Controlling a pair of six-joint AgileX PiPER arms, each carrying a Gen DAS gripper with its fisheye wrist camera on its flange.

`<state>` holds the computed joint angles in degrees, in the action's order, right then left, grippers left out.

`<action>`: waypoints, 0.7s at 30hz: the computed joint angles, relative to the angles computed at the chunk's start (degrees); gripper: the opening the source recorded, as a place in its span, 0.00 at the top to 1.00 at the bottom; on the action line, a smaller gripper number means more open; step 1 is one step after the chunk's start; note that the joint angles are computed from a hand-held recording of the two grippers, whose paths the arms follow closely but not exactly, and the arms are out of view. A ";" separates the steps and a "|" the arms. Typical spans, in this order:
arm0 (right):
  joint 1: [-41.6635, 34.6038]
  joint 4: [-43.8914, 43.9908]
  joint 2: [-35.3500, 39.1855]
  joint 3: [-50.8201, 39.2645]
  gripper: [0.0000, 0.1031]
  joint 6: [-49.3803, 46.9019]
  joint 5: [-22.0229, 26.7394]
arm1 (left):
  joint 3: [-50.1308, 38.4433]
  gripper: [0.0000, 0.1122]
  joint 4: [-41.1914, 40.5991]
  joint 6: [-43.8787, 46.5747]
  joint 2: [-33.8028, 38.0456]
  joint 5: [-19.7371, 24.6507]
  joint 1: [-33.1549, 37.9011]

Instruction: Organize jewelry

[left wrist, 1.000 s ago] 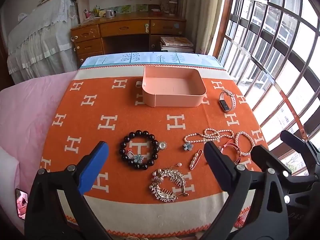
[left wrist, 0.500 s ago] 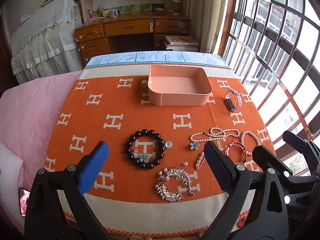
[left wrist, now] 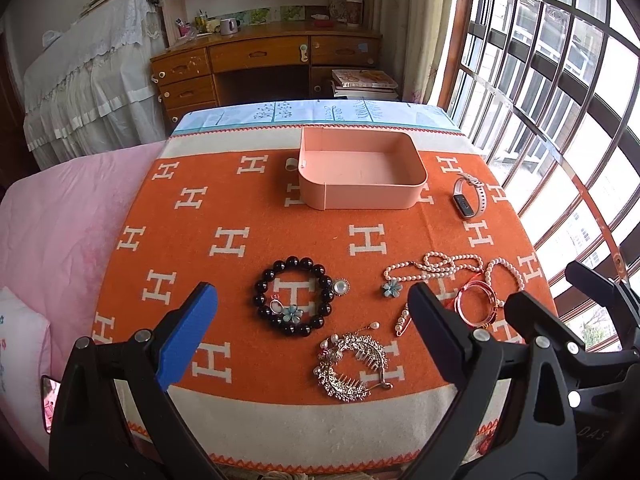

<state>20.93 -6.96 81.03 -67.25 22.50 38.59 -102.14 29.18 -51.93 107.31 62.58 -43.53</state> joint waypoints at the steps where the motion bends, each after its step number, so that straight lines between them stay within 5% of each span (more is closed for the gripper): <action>1: 0.03 0.11 -0.02 0.25 0.01 0.00 -0.20 | -0.10 0.16 0.05 -0.05 0.06 0.07 -0.04; 21: -0.15 2.09 0.24 0.49 0.01 -0.74 0.29 | 0.18 0.16 -1.64 0.88 0.27 0.52 0.30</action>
<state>20.78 -4.87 81.27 -66.76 21.76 38.89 -101.96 27.54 -51.05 107.58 63.10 -43.23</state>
